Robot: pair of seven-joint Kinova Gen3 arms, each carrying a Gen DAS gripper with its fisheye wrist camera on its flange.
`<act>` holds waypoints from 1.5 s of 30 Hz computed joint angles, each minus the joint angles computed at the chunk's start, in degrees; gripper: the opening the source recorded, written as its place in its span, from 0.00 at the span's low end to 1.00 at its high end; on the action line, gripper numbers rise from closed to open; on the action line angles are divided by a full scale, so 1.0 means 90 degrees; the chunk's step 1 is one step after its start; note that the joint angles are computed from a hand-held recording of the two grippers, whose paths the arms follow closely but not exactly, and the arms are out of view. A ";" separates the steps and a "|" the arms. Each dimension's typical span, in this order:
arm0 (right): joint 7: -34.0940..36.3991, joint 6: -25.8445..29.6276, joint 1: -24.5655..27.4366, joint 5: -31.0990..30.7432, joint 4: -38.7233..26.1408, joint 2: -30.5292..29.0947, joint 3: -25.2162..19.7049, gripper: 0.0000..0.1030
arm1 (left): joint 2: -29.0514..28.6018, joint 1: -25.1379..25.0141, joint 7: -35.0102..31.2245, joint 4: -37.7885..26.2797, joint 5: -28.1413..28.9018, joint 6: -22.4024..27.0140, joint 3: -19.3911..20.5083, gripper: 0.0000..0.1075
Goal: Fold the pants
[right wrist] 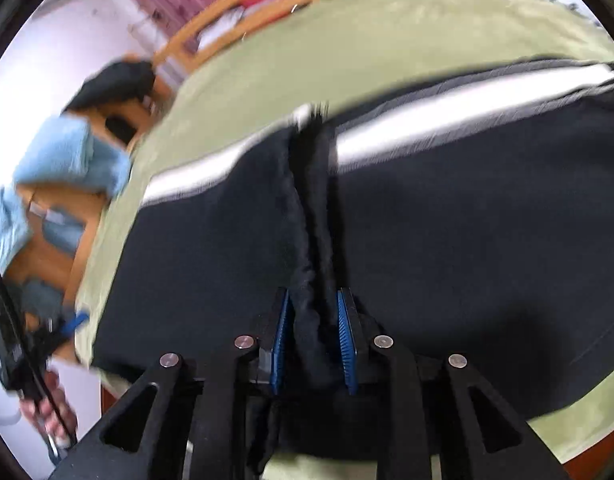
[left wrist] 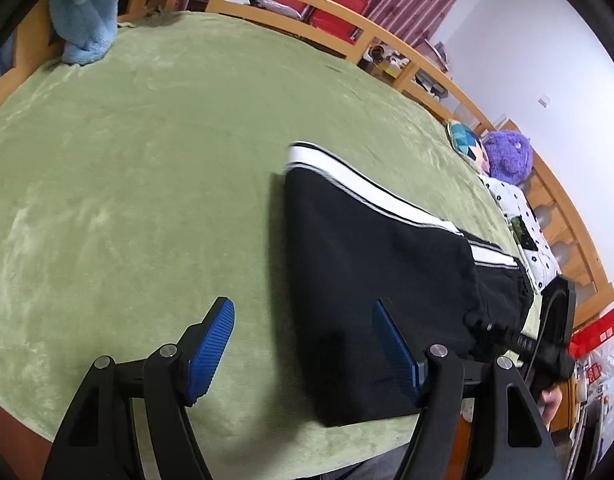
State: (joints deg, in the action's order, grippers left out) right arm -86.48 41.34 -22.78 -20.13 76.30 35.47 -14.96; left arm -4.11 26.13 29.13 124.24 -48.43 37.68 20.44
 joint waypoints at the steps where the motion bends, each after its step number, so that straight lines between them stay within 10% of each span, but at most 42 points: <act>1: 0.0202 -0.0107 -0.0068 -0.0088 0.0175 -0.0074 0.0020 0.26 | 0.0044 -0.0006 0.0008 0.0001 -0.0030 -0.0072 -0.0007 0.65; 5: 0.0507 -0.0909 -0.0046 -0.0383 0.0957 -0.0447 -0.0282 0.32 | 0.0118 0.0022 -0.0155 -0.0044 0.0018 -0.0243 -0.0087 0.65; 20: 0.0812 -0.0436 0.0094 -0.0365 0.1148 -0.0418 -0.0582 0.70 | 0.0034 -0.0022 0.0003 0.0138 -0.0008 -0.0490 -0.0163 0.65; 22: 0.0730 -0.0599 -0.0311 0.0006 0.1203 -0.0469 -0.0325 0.66 | -0.0001 -0.0102 0.0043 0.0203 -0.0038 -0.0608 -0.0155 0.65; 24: 0.0768 -0.0809 -0.0395 0.0159 0.1283 -0.0531 -0.0280 0.24 | -0.0033 -0.0136 0.0140 0.0233 -0.0116 -0.0577 -0.0069 0.65; 26: 0.0989 -0.1123 -0.0080 -0.0102 0.1456 -0.0644 -0.0532 0.19 | -0.0084 -0.0156 0.0268 0.0313 -0.0254 -0.0555 0.0009 0.65; 33: 0.0322 -0.1662 -0.0529 0.0498 0.1528 -0.1187 0.0352 0.20 | -0.0332 -0.0312 0.0617 0.0465 -0.0453 -0.0423 0.0294 0.65; 38: -0.0086 -0.0662 -0.0587 0.1070 0.1066 -0.0557 0.0364 0.32 | -0.0223 -0.0423 0.0452 0.0427 -0.0420 -0.0660 0.0264 0.65; 45: 0.0604 -0.1616 -0.0014 0.0593 0.1783 -0.1349 -0.0162 0.58 | -0.0097 -0.0365 0.0170 0.0352 -0.0343 -0.0809 0.0139 0.65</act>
State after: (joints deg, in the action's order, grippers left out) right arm -81.04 26.79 -22.90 -14.79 92.35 23.33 -16.42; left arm -4.98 22.84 30.66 127.41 -51.52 30.40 21.69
